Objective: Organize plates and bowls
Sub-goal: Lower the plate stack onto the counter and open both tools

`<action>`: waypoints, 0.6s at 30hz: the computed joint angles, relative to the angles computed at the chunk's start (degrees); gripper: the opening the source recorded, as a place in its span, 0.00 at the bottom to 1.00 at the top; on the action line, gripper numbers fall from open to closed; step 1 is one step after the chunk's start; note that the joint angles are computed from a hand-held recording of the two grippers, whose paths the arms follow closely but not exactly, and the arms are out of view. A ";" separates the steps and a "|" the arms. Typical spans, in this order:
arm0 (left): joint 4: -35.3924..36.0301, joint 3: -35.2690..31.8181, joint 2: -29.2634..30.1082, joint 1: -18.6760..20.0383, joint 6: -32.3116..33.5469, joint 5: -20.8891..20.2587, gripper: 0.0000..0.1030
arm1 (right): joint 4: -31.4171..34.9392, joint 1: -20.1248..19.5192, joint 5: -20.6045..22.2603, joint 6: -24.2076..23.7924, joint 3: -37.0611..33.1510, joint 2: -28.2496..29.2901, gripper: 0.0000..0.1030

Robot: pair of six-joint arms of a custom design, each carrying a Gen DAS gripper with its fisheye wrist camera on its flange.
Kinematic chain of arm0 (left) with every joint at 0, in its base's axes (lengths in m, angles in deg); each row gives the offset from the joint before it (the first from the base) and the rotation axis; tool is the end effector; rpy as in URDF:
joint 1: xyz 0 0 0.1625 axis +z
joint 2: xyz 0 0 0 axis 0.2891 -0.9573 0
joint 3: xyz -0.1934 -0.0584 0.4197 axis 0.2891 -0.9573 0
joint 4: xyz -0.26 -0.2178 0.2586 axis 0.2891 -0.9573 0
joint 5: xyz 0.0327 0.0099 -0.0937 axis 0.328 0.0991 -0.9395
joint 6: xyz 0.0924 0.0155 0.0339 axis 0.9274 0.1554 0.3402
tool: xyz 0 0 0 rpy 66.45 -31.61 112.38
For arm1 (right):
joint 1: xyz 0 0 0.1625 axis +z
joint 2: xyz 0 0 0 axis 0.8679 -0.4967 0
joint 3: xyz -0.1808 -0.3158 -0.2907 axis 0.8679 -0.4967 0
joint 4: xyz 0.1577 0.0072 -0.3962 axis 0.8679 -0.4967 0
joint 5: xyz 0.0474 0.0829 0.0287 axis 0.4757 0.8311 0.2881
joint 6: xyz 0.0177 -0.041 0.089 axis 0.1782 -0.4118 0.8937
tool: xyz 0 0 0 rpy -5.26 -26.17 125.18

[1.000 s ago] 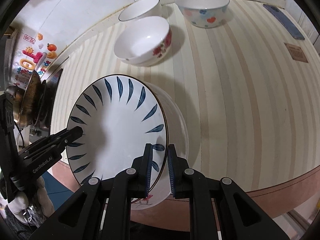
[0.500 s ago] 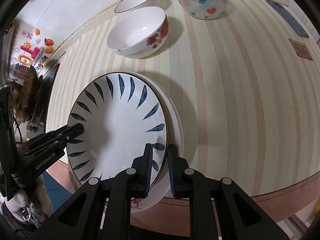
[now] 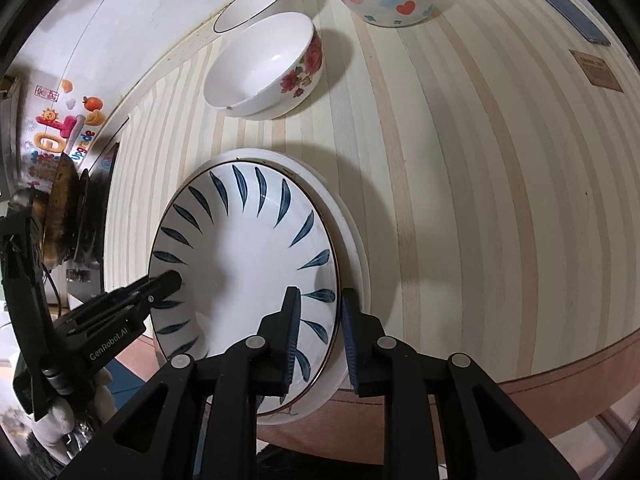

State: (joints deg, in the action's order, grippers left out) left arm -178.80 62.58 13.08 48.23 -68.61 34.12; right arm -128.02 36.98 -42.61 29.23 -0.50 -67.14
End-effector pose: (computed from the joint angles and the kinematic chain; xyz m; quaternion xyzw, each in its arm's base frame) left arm -0.1194 -0.7271 0.2008 -0.0789 0.9320 -0.1322 0.3282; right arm 0.2012 -0.8227 0.0615 0.0648 -0.9802 0.0022 0.1873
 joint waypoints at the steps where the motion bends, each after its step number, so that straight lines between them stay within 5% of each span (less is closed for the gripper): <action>1: -0.01 0.00 -0.06 -0.09 -0.06 0.27 0.21 | -0.02 -0.04 0.32 0.22 0.07 -0.08 0.26; 15: 2.72 5.97 -7.23 -6.87 -3.16 7.69 0.22 | -4.70 4.49 -4.16 -2.95 6.79 -4.96 0.42; 18: 2.15 8.55 -9.98 -9.50 -3.20 7.92 0.27 | -7.18 6.04 -4.08 -3.25 10.97 -8.09 0.58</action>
State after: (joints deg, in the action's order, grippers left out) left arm -176.64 71.13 3.10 38.72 -71.81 42.05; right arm -135.20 43.02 -46.68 25.98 10.47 -75.24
